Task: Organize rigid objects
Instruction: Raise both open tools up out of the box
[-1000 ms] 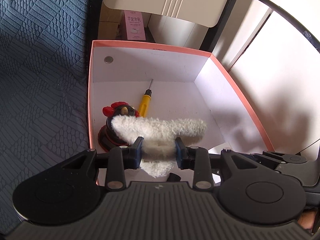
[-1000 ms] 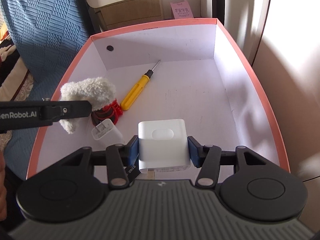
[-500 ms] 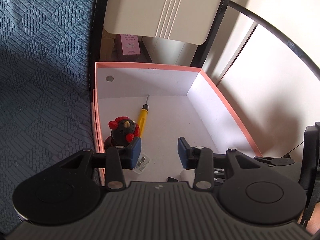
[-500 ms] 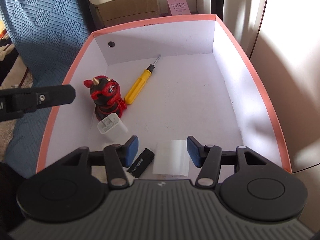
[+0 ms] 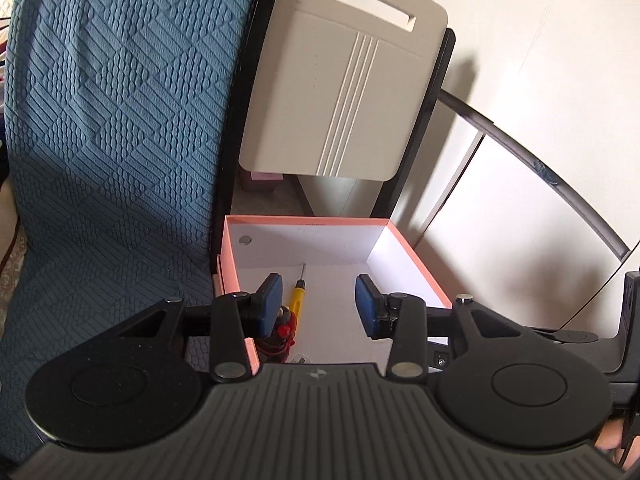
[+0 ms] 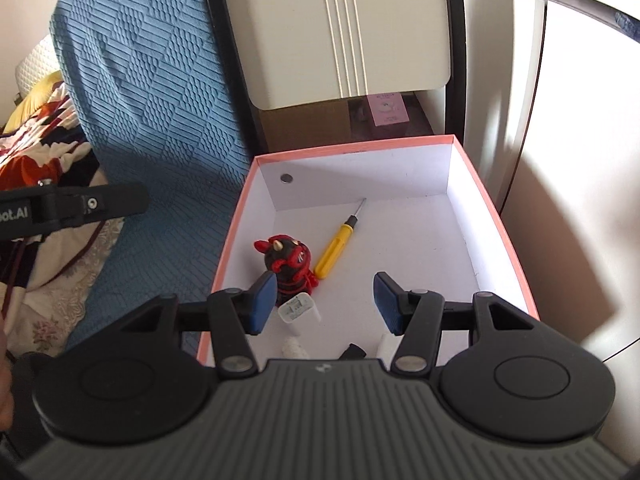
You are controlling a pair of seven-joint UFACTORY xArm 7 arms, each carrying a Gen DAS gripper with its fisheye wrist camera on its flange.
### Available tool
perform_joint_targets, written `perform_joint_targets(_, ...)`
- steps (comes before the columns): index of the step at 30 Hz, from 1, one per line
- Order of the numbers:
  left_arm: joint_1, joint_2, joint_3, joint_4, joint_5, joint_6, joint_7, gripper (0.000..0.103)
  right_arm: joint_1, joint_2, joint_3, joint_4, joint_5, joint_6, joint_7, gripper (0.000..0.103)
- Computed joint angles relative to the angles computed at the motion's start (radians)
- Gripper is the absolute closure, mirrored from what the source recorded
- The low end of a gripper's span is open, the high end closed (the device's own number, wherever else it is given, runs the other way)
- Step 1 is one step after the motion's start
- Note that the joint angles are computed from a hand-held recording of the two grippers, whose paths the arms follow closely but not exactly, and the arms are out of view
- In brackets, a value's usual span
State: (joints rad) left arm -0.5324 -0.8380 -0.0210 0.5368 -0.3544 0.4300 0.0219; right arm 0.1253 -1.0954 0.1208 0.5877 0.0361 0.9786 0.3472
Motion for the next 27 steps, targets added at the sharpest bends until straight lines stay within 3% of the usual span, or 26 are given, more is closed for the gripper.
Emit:
perform_joint_targets(17,-0.013,-0.199,0.056,-0.061,-0.012,0.108,0.068,0.057,0.024,-0.136,0.126,0.038,-0.022,0.116,0.15,0.047)
perform_joint_targets(27,0.006,-0.237,0.041,-0.117,-0.027,0.137,0.089,0.057,0.055,-0.173,0.174,0.01,-0.035,0.157,0.212,0.047)
